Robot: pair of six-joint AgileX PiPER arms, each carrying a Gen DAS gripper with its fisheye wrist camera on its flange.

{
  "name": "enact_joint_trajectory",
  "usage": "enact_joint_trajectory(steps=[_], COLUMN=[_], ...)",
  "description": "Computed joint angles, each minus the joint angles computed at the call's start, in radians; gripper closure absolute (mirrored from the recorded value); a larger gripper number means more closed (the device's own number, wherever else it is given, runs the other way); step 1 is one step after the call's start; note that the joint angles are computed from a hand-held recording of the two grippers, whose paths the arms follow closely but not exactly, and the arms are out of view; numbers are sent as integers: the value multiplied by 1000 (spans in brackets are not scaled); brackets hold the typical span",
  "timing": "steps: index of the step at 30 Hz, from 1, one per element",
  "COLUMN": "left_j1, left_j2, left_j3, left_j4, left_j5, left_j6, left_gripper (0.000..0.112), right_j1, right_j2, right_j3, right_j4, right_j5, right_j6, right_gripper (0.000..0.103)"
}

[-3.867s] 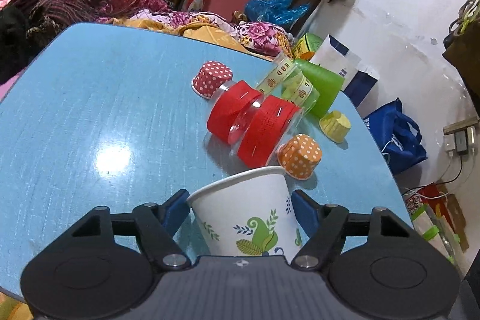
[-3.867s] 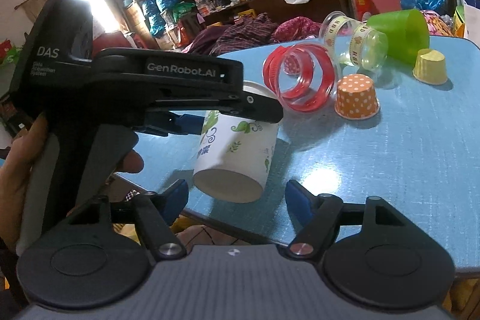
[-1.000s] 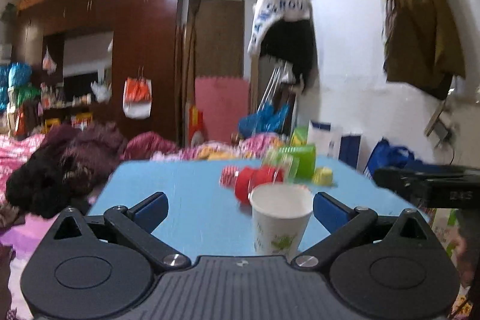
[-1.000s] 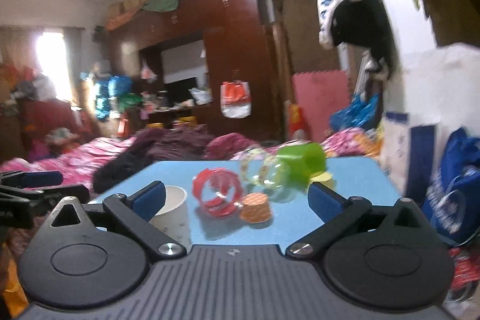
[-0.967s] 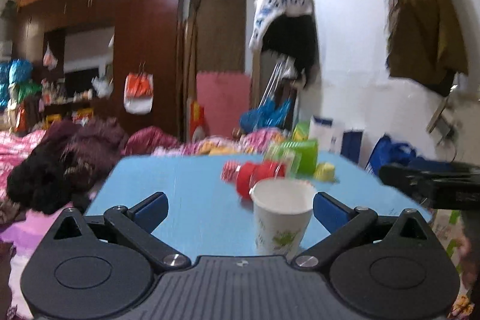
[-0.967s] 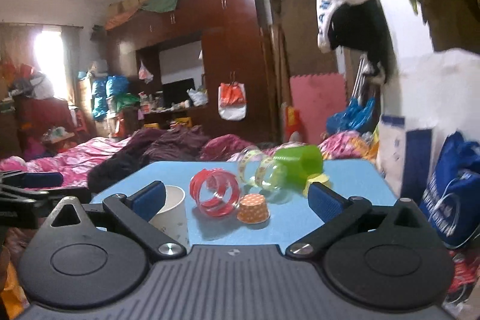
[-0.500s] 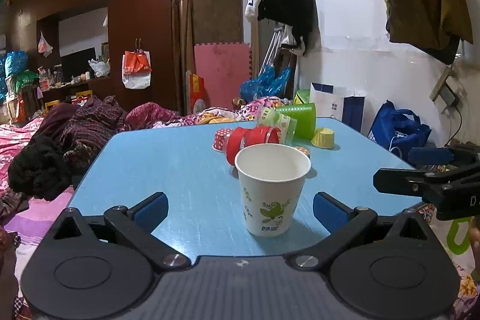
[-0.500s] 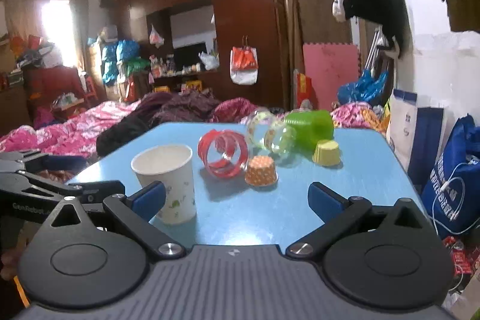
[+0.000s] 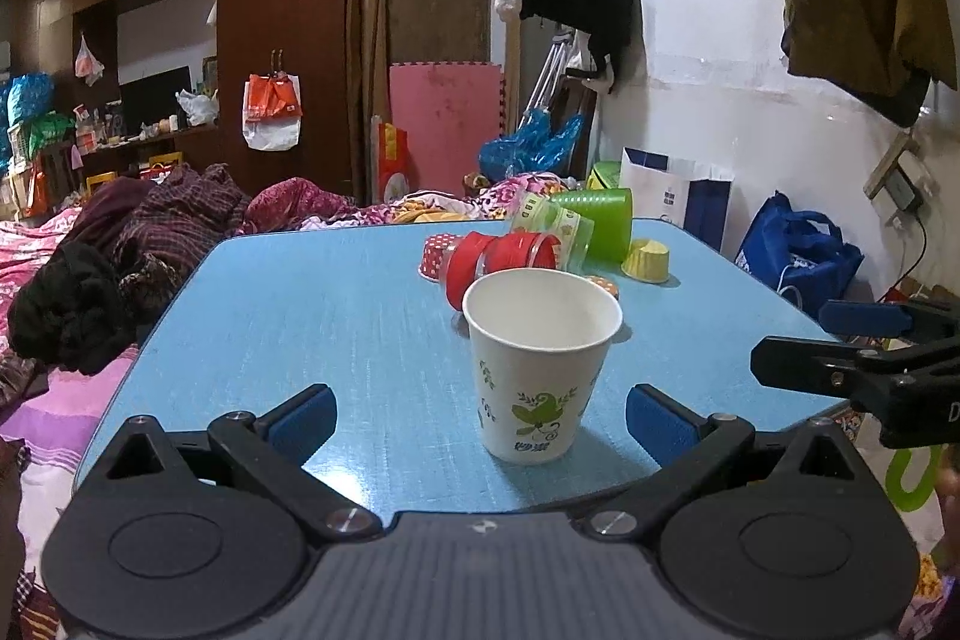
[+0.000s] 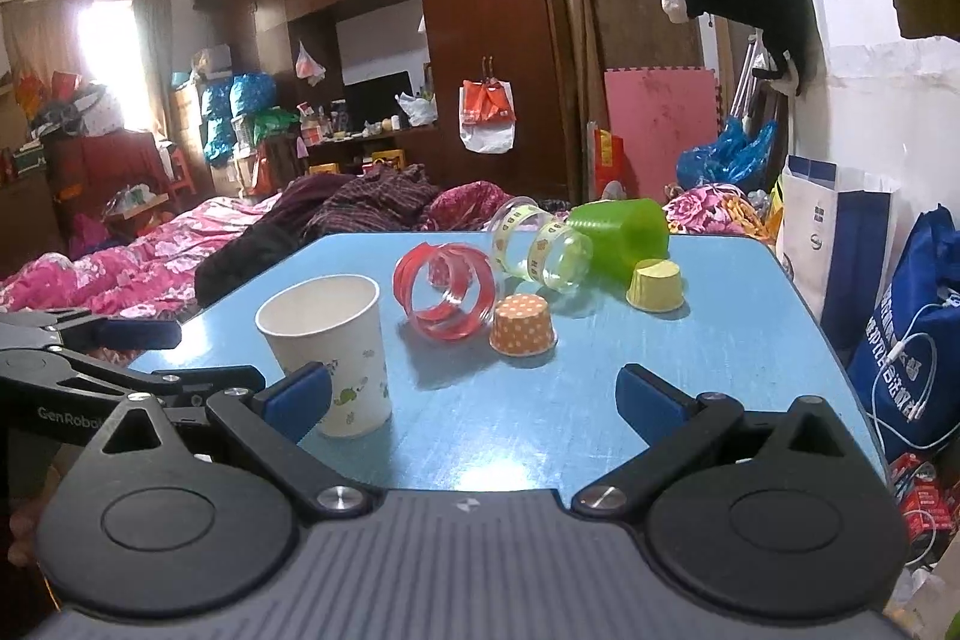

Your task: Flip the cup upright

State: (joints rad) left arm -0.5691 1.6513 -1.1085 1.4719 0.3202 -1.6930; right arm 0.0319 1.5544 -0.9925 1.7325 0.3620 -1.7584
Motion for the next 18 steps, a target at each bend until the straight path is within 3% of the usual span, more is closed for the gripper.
enact_joint_trajectory(steps=[18], left_j1=[-19], left_j2=[14], left_j3=[-10], left_j4=[-55], left_j5=[23], left_j6=[53], left_gripper=[9], right_j1=[-16], right_j2=[6], right_j3=[-10], right_j4=[-14], right_j5=[26], right_j6=[31], right_gripper=[1])
